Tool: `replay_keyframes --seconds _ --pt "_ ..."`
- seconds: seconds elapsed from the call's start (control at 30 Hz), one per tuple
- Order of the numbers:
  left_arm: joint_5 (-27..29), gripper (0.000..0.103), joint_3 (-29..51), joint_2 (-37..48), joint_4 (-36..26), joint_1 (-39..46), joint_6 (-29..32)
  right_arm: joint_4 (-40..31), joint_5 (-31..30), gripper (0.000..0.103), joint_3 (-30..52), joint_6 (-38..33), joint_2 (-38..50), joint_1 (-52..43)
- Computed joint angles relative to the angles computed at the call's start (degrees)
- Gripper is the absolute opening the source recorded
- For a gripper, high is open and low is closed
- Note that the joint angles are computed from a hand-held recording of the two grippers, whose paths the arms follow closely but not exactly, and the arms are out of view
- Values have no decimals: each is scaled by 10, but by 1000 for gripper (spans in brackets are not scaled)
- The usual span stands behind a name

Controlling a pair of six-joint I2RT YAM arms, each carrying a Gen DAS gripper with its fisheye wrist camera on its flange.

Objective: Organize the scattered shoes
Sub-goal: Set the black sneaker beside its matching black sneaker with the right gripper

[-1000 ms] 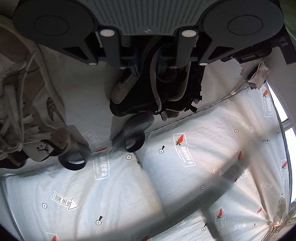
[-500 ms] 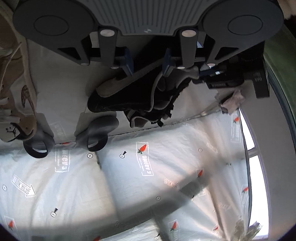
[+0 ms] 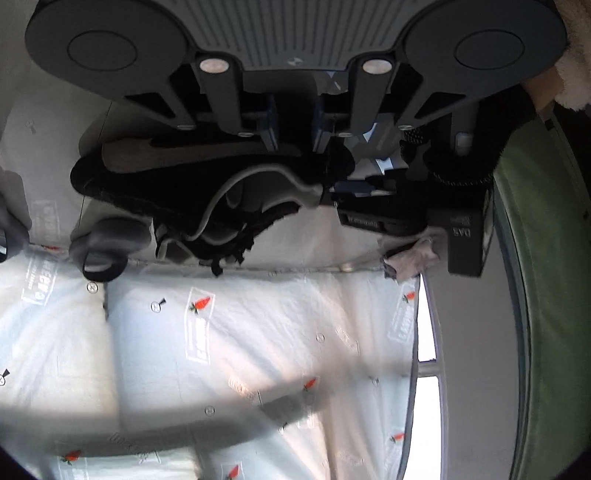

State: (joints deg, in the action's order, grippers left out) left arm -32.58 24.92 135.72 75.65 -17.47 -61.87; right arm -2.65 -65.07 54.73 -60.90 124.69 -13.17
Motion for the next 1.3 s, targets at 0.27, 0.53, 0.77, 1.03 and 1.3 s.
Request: replay_keyframes --seconds 0.27,0.53,0.77,1.03,1.3 --pt "-3 30 -5 17 24 -2 -3 140 122 90 15 -98 16 35" --pt "-3 30 -7 18 25 -2 0 -9 115 103 108 -345 32 78" --pt "-6 30 -4 10 11 -5 -2 -346 149 102 367 -394 142 98" --pt "-3 30 1 3 0 -3 -1 -257 138 100 234 -188 78 72" --pt "-2 30 0 0 -2 -2 -3 -359 145 100 218 -194 15 38"
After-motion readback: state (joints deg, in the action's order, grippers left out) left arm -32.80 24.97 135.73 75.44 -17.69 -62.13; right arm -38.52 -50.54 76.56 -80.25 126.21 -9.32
